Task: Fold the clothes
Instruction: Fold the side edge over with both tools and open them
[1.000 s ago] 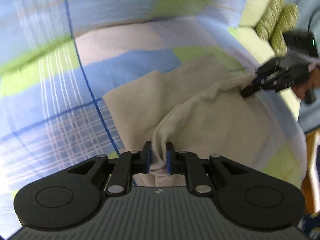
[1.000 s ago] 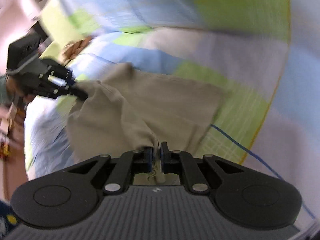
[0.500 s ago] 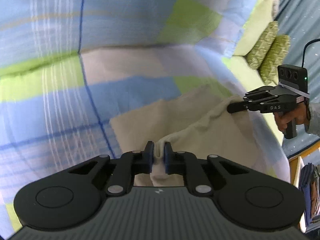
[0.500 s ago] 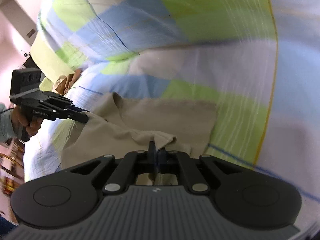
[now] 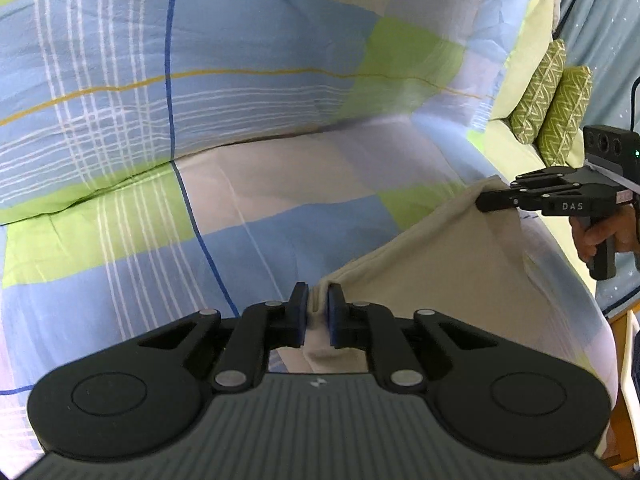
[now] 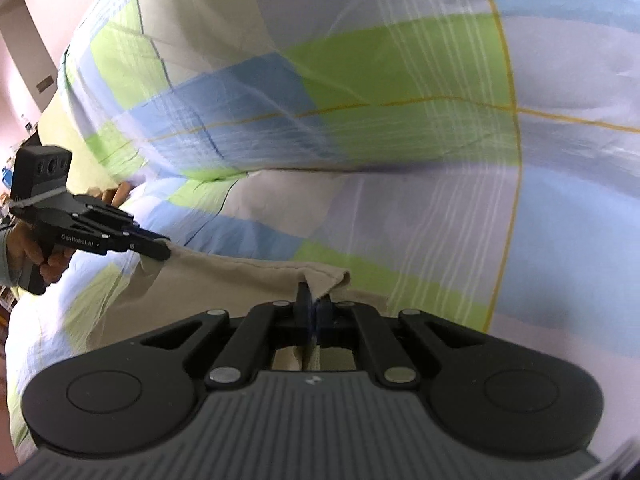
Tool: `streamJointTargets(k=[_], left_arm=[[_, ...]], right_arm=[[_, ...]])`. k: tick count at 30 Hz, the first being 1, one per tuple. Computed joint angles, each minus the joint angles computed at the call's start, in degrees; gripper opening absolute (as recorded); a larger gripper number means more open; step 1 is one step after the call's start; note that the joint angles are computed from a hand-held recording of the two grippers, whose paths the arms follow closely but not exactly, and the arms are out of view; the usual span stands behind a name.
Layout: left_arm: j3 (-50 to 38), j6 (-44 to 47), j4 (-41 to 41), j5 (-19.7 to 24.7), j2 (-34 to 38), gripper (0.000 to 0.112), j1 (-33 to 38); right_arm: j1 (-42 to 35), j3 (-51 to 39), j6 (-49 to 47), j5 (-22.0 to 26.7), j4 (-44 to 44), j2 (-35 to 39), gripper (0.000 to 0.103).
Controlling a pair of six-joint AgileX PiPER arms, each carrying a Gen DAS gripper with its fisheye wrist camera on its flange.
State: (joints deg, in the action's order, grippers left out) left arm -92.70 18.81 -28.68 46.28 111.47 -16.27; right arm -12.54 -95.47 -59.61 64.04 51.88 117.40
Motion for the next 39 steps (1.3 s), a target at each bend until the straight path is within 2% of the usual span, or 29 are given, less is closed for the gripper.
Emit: streamJointTargets(k=[3, 6, 8, 10, 11, 12, 13, 15, 16, 18, 20, 22, 24, 25, 26, 27, 28, 30, 33, 35, 39], left_arm=[[0.2, -0.6, 0.8, -0.7, 0.2, 0.011, -0.3], [-0.8, -5.0, 5.3, -1.0, 1.5, 0.027, -1.2], [-1.0, -9.0, 7.9, -0.9, 1.4, 0.035, -1.3], [0.2, -13.5, 11.1, -1.7, -0.4, 0.035, -1.3], [0.8, -16.1, 13.2, -2.1, -1.4, 0.030, -1.5], [1.4, -18.7, 15.5, -2.5, -2.5, 0.030, -1.8], [2.5, -21.1, 17.5, -3.1, -4.2, 0.030, -1.9], [4.2, -20.1, 14.7, -4.0, -6.6, 0.030, -1.6], [4.6, -16.3, 9.9, -3.7, -7.3, 0.030, -1.4], [4.4, -10.5, 5.6, -2.6, -6.7, 0.031, -2.0], [2.9, -8.0, 6.0, -0.5, -4.1, 0.031, -4.1], [4.1, -8.5, 7.9, -2.8, -2.6, 0.032, -5.0], [5.9, -10.2, 8.2, -5.3, -2.4, 0.026, -4.2], [6.8, -12.5, 8.7, -6.5, -3.0, 0.025, -3.6], [7.9, -16.1, 10.9, -8.0, -4.2, 0.033, -3.5], [9.3, -21.2, 14.9, -9.6, -5.9, 0.033, -3.7], [11.2, -26.0, 19.2, -10.9, -8.3, 0.033, -3.8], [13.5, -29.9, 21.0, -10.7, -12.2, 0.033, -3.8], [16.9, -28.8, 19.5, -8.7, -18.6, 0.036, -6.7], [19.6, -27.6, 18.4, -7.7, -21.7, 0.038, -10.7], [24.2, -38.7, 27.7, -5.6, -22.2, 0.039, -17.7]], right_arm=[[0.9, -1.5, 1.4, -0.7, -1.6, 1.3, 0.001], [2.2, -4.4, 6.2, -1.2, -5.5, 3.6, 0.003], [3.6, -5.1, 11.2, -4.4, -10.3, 4.5, 0.028], [4.0, -5.6, 16.7, -6.2, -12.9, 4.7, 0.028], [4.5, -4.8, 19.3, -8.2, -14.7, 3.6, 0.030], [5.3, -3.4, 21.9, -10.7, -17.6, 2.0, 0.031], [6.5, -0.3, 25.2, -15.3, -21.7, -1.1, 0.032], [7.8, 5.5, 25.7, -22.0, -23.1, -6.1, 0.033], [8.1, 8.1, 23.1, -23.1, -20.4, -8.8, 0.033], [8.5, 10.1, 15.7, -19.7, -12.6, -10.4, 0.033], [9.8, 10.9, 11.4, -17.1, -10.1, -10.0, 0.030], [11.3, 11.3, 10.8, -17.4, -10.9, -8.3, 0.030], [12.0, 11.7, 12.7, -19.8, -13.3, -6.5, 0.028], [11.9, 13.1, 13.5, -23.3, -14.4, -6.4, 0.023], [11.3, 14.0, 14.3, -25.2, -14.3, -6.7, 0.022], [11.2, 14.3, 17.1, -26.2, -16.1, -7.3, 0.027], [11.4, 15.1, 22.2, -27.9, -20.2, -8.6, 0.030], [10.3, 19.0, 26.4, -30.2, -23.0, -13.4, 0.030], [8.6, 25.1, 20.8, -29.1, -17.2, -20.9, 0.030], [7.9, 31.1, 14.3, -25.7, -10.9, -27.4, 0.030], [10.0, 39.5, 11.0, -23.3, -11.3, -34.4, 0.028]])
